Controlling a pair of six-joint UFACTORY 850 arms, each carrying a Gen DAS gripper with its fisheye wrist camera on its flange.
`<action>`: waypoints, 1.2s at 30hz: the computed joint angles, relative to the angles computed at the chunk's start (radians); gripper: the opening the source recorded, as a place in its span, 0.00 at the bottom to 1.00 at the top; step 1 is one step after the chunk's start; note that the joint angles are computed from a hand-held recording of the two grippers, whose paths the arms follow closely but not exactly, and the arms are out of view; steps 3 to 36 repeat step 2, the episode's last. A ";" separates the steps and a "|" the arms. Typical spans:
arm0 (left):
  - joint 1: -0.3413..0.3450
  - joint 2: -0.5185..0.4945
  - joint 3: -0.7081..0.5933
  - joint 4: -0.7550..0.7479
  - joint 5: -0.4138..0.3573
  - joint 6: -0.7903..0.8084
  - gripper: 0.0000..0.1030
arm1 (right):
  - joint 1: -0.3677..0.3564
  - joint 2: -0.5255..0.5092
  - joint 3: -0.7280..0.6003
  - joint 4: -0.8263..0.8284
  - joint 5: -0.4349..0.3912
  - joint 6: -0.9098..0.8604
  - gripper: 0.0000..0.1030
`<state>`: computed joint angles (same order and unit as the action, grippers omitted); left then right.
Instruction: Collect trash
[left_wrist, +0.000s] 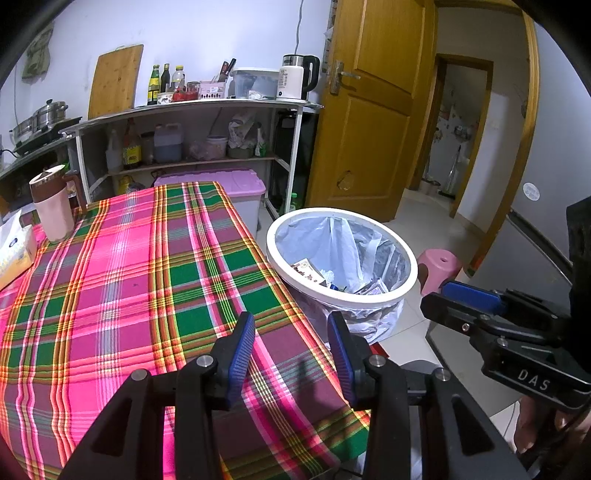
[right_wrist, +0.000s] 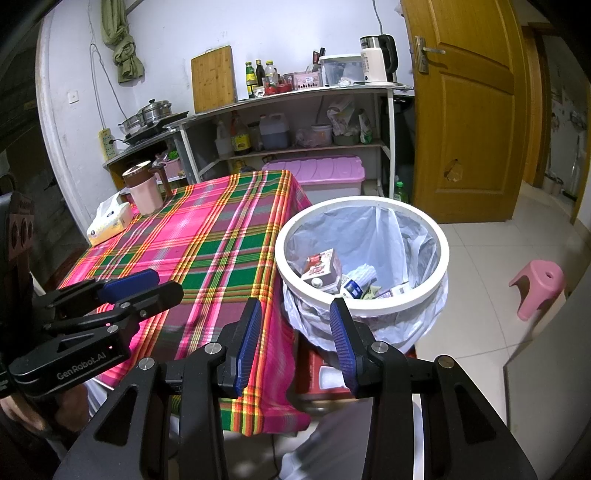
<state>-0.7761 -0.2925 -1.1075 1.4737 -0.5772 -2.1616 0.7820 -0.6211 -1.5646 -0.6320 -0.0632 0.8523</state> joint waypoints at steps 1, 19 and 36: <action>0.000 -0.003 -0.005 -0.004 -0.001 0.005 0.40 | -0.001 -0.001 -0.001 -0.001 0.000 0.000 0.38; -0.001 -0.004 -0.006 -0.005 -0.002 0.006 0.40 | 0.001 0.000 0.001 -0.026 -0.001 0.025 0.38; -0.001 -0.004 -0.006 -0.005 -0.002 0.006 0.40 | 0.001 0.000 0.001 -0.026 -0.001 0.025 0.38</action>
